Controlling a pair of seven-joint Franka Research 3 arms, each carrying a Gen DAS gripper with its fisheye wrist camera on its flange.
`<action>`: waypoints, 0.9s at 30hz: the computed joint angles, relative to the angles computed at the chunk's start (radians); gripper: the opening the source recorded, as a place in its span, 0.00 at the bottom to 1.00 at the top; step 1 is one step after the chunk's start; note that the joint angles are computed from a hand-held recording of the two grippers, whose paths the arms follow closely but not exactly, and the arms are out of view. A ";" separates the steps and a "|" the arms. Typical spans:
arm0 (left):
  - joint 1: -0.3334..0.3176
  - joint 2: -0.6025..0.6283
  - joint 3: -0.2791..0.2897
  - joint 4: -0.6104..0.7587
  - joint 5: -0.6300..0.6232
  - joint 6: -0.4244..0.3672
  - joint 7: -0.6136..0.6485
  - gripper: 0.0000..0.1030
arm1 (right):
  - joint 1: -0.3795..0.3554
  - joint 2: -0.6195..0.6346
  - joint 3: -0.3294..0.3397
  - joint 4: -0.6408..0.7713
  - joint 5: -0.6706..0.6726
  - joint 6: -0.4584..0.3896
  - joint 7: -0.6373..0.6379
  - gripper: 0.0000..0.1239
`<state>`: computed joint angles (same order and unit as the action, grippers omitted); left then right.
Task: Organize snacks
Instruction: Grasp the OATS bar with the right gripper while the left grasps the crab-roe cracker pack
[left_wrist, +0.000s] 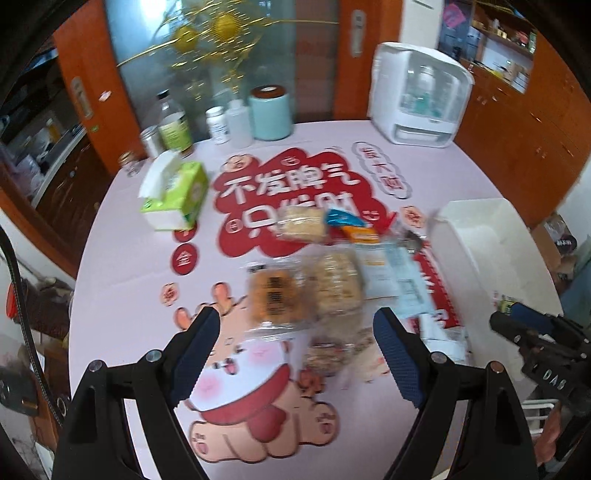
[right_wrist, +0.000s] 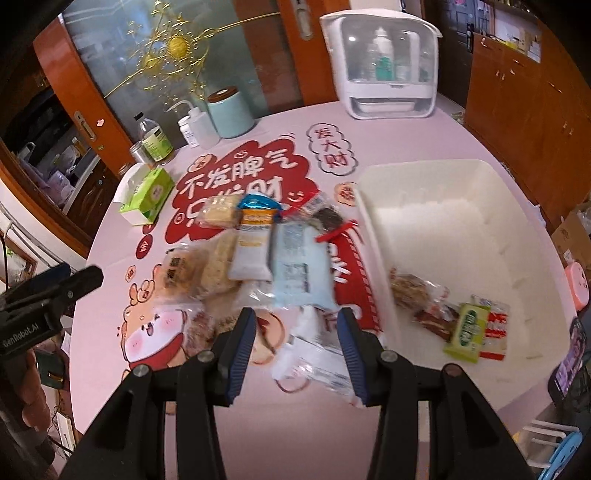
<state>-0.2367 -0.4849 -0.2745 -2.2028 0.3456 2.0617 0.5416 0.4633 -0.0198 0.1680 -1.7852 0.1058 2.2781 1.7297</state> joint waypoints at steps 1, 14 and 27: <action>0.000 -0.021 0.012 -0.027 -0.005 0.007 0.003 0.82 | 0.005 0.019 0.005 0.020 -0.007 0.001 0.007 0.37; 0.053 0.006 0.109 -0.177 -0.100 0.136 0.103 0.82 | 0.082 0.422 -0.015 0.471 0.000 -0.157 -0.016 0.37; 0.101 0.251 0.127 -0.113 -0.238 0.280 0.162 0.82 | 0.146 0.842 -0.073 1.041 0.023 -0.476 0.034 0.37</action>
